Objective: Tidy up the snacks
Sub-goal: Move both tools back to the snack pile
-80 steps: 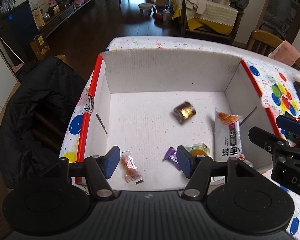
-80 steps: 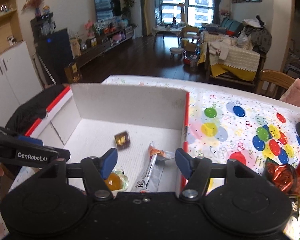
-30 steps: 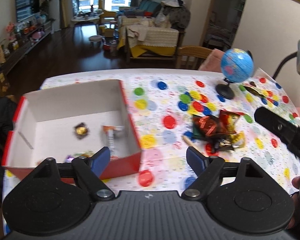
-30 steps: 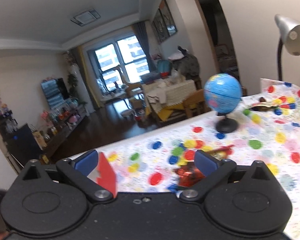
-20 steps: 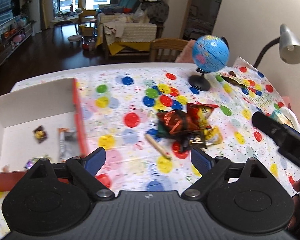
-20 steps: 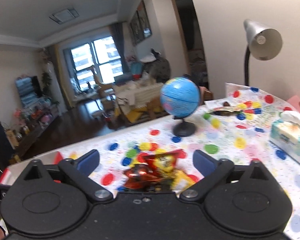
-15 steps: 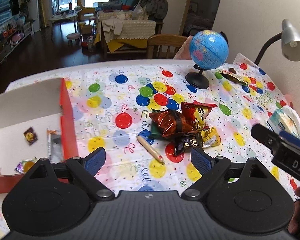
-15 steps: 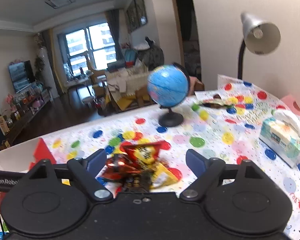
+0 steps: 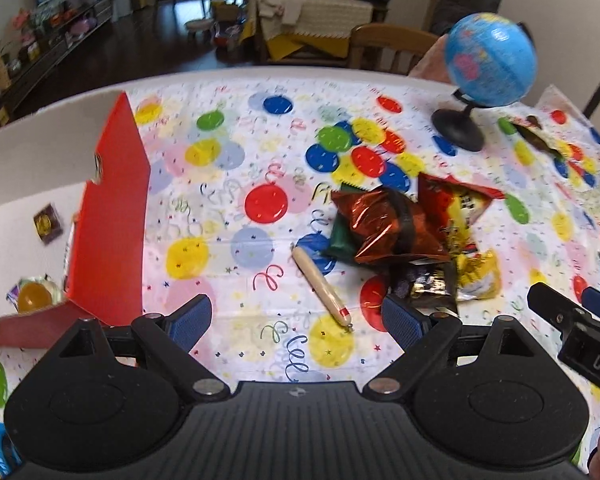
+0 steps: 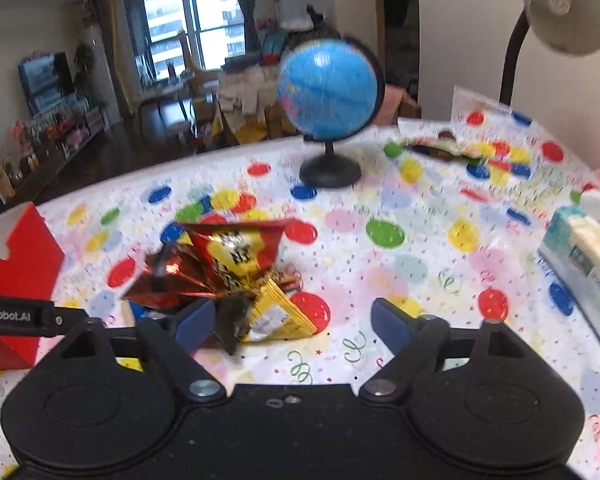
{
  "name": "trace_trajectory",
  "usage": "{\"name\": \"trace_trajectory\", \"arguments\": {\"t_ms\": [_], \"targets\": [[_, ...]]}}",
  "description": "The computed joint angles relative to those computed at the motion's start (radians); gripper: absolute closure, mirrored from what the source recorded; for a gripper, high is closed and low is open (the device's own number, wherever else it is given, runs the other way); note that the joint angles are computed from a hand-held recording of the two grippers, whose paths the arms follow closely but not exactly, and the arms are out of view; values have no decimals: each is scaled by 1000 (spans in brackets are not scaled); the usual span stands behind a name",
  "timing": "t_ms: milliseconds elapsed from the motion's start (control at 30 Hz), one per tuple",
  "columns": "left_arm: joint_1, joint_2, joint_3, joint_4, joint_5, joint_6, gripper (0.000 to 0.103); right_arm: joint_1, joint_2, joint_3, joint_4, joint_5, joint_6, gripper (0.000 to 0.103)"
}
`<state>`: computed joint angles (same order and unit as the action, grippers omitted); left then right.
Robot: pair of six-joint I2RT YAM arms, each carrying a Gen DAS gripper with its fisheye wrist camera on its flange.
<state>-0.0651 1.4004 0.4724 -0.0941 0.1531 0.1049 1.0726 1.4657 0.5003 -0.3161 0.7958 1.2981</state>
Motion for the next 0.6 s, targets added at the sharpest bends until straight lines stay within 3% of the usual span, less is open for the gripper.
{"name": "trace_trajectory", "arguments": {"t_ms": [267, 467, 600], "targets": [[-83, 191, 53, 100, -100, -95, 11, -182, 78, -72, 314, -154, -235, 33], [-107, 317, 100, 145, -130, -133, 11, -268, 172, -61, 420, -227, -320, 39], [-124, 370, 123, 170, -136, -142, 20, -300, 209, -67, 477, -255, -357, 46]]}}
